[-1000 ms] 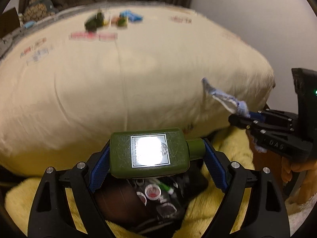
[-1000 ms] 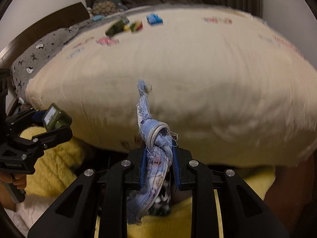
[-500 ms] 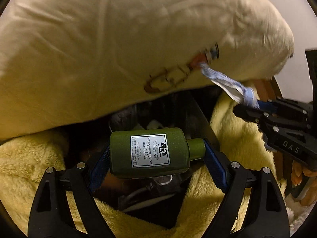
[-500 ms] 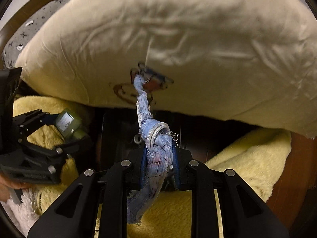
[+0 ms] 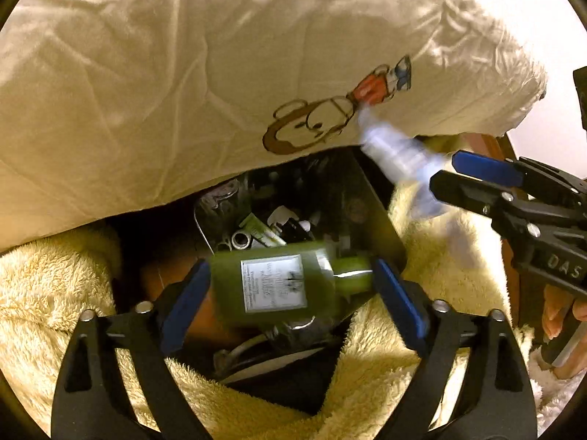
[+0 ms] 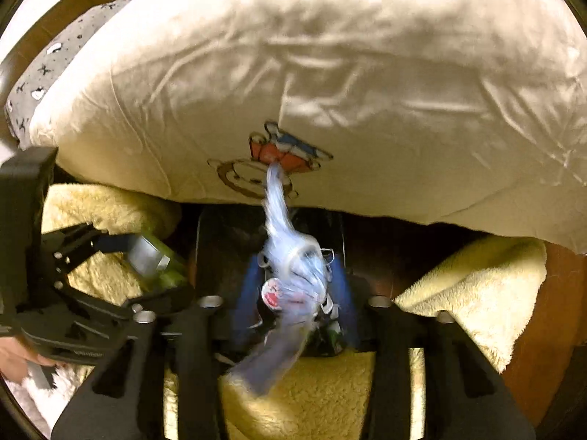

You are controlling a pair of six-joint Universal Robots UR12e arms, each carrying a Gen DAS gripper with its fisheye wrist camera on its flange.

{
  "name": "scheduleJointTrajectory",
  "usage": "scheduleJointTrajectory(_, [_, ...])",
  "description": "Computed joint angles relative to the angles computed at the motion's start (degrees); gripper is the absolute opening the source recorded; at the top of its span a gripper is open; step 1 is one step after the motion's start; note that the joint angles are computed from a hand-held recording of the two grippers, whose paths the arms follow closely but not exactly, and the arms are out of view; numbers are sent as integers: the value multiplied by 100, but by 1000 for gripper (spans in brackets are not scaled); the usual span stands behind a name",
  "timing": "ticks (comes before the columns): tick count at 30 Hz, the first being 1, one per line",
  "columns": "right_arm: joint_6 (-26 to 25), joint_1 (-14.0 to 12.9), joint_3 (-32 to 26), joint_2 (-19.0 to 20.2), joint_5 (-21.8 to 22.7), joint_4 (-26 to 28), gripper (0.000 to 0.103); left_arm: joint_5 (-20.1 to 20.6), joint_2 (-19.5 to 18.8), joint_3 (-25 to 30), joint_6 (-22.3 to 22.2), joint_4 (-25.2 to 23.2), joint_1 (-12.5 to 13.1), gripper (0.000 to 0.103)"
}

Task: Collect trash
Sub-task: 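Lower the bottle and cloth into the bin below the bed and open both tools, then grasp the second olive-green bottle with left tool while right tool grasps the fuzzy striped toy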

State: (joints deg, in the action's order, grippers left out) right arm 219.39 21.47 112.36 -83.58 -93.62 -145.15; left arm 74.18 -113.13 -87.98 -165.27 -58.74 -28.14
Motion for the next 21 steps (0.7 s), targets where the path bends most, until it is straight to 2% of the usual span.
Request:
scheduleJointTrajectory(5, [45, -19, -11, -48, -124, -54, 64, -31, 113, -42, -106, 357, 76, 92])
scheduleJointTrajectory(7, [132, -1, -13, -75, -289, -123, 75, 28, 175, -80, -123, 551, 105, 94])
scheduleJointTrajectory(10, [203, 0, -5, -143, -549, -223, 84, 94, 261, -117, -193, 836, 166, 94])
scheduleJointTrajectory(14, [121, -28, -102, -179, -824, -223, 88, 72, 342, -96, -373, 1237, 279, 94])
scheduleJointTrajectory(21, [-488, -108, -496, -52, -1325, -373, 88, 322, 224, 284, -770, 1852, 391, 94])
